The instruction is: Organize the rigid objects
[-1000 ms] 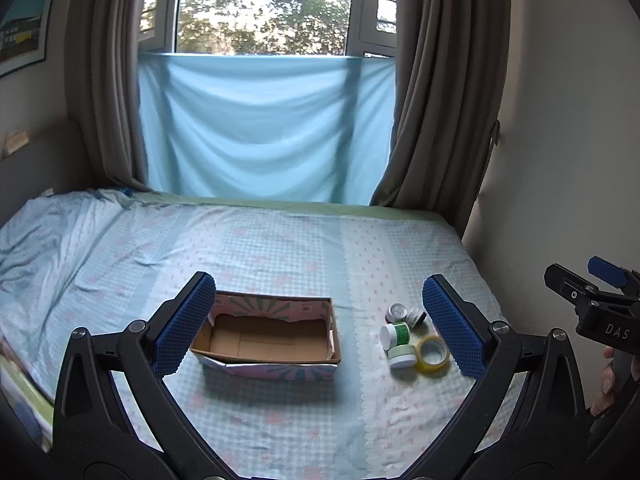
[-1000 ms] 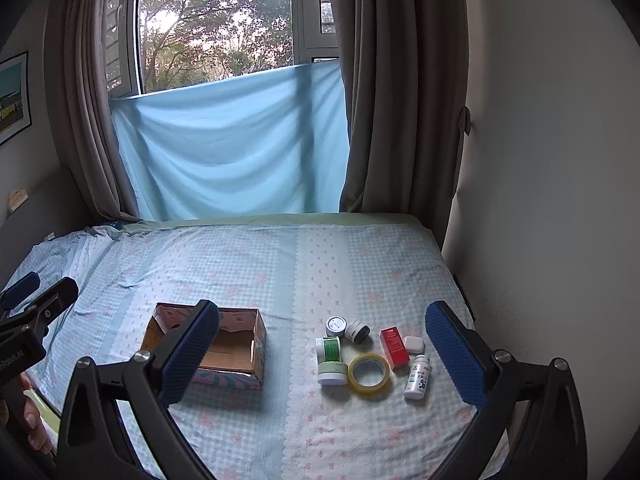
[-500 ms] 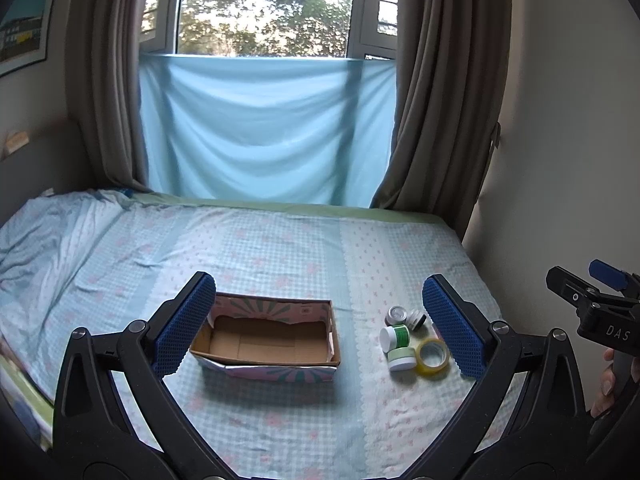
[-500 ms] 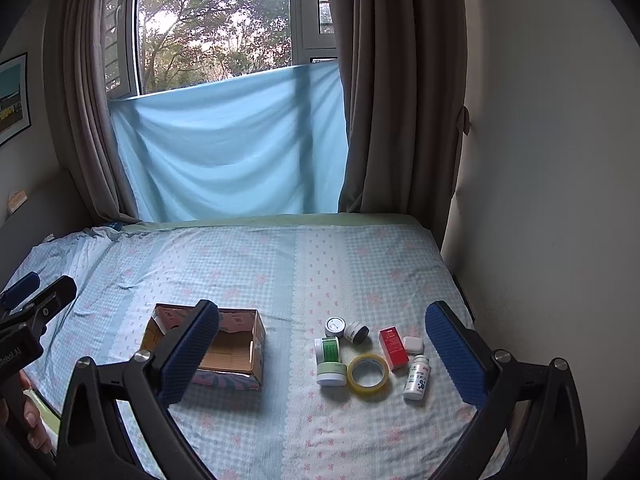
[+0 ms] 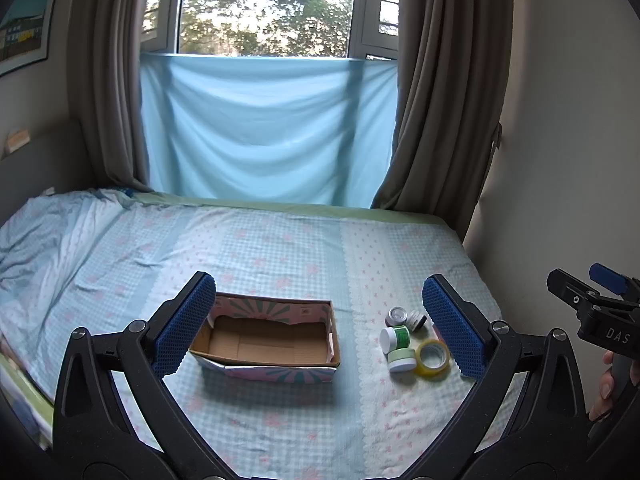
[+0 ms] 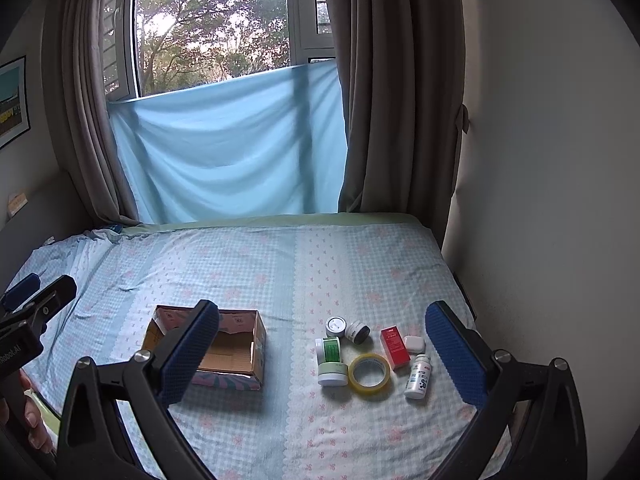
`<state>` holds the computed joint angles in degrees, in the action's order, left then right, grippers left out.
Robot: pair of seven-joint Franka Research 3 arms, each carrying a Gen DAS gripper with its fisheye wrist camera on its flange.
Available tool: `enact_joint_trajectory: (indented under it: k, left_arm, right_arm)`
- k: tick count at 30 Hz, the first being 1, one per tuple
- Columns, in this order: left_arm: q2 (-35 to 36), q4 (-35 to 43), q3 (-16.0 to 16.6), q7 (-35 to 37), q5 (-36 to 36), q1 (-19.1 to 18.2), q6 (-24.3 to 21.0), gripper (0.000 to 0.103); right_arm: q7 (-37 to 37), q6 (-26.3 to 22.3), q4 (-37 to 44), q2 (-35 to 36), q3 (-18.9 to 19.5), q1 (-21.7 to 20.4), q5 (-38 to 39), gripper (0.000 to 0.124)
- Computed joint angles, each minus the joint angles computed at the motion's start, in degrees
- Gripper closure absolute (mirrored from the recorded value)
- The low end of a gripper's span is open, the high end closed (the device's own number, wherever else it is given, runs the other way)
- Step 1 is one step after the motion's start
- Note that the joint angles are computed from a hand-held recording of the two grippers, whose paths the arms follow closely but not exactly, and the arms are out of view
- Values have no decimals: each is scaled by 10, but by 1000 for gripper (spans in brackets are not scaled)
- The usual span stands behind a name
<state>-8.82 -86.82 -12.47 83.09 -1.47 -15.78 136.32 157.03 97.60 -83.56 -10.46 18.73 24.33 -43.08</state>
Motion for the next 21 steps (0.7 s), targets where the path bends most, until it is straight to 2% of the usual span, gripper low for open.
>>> enact_joint_trajectory:
  k: [15, 21]
  left_arm:
    - [9, 13, -3, -5, 6, 0, -7, 0]
    - [49, 63, -16, -20, 19, -7, -47, 1]
  right_arm:
    - [3, 6, -4, -4, -1, -2, 6, 21]
    - [-2, -8, -8, -14, -4, -6, 16, 21]
